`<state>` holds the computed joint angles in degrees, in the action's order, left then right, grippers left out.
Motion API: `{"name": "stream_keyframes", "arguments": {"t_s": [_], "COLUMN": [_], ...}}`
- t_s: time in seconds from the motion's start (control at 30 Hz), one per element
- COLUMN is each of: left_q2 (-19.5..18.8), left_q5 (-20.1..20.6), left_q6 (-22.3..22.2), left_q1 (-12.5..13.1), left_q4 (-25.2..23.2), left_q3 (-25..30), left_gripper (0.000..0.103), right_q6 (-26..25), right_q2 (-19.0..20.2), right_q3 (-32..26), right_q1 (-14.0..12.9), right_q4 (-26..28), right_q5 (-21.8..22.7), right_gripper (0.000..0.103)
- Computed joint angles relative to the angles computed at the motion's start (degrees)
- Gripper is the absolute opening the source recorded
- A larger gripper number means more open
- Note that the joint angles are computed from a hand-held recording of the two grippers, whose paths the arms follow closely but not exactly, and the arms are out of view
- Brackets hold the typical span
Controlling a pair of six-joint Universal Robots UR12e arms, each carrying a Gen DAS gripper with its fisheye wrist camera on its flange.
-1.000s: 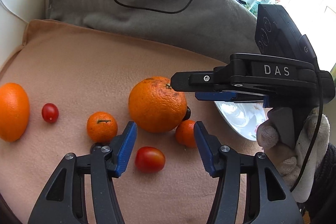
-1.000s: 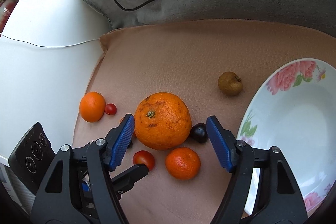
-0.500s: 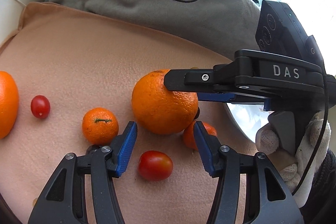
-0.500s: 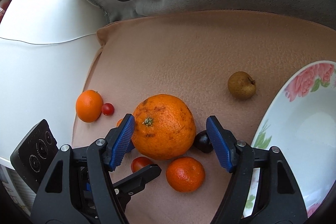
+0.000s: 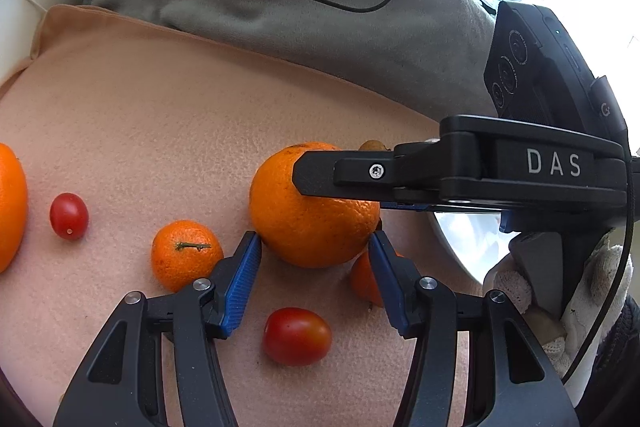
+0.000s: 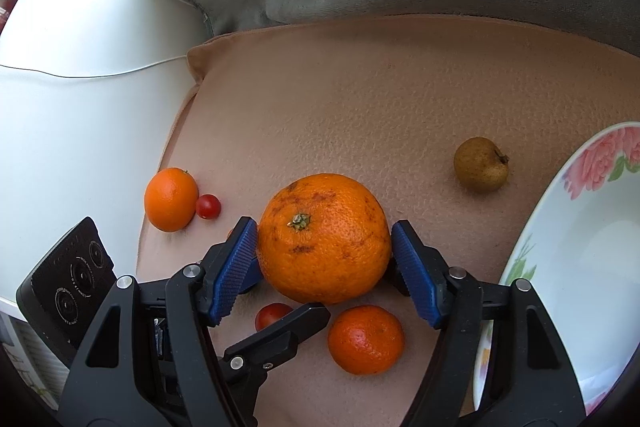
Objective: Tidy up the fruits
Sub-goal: 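Close the right gripper on the large orange and carry it to the plate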
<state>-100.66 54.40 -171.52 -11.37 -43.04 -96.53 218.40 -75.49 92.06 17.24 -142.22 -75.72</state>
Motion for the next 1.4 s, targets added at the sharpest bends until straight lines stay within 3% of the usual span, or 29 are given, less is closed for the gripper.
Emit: {"name": "stream_keyframes", "arguments": {"t_s": [0.67, 1.4], "left_q2": [2.3, 3.9], "left_q5": [-1.9, -4.7], "left_q6": [0.9, 4.1], "left_q1": [1.1, -3.3], "left_q4": [3.2, 1.0], "left_q3": [-2.7, -2.5], "left_gripper": [0.054, 0.054], "right_q6": [-0.3, 3.3], "right_q2": [-1.7, -10.3], "right_q3": [0.4, 8.5], "right_q1": [1.0, 0.5], "right_q4": [-0.7, -2.3], "right_q5": [-3.0, -8.2], "right_gripper": [0.071, 0.071]}}
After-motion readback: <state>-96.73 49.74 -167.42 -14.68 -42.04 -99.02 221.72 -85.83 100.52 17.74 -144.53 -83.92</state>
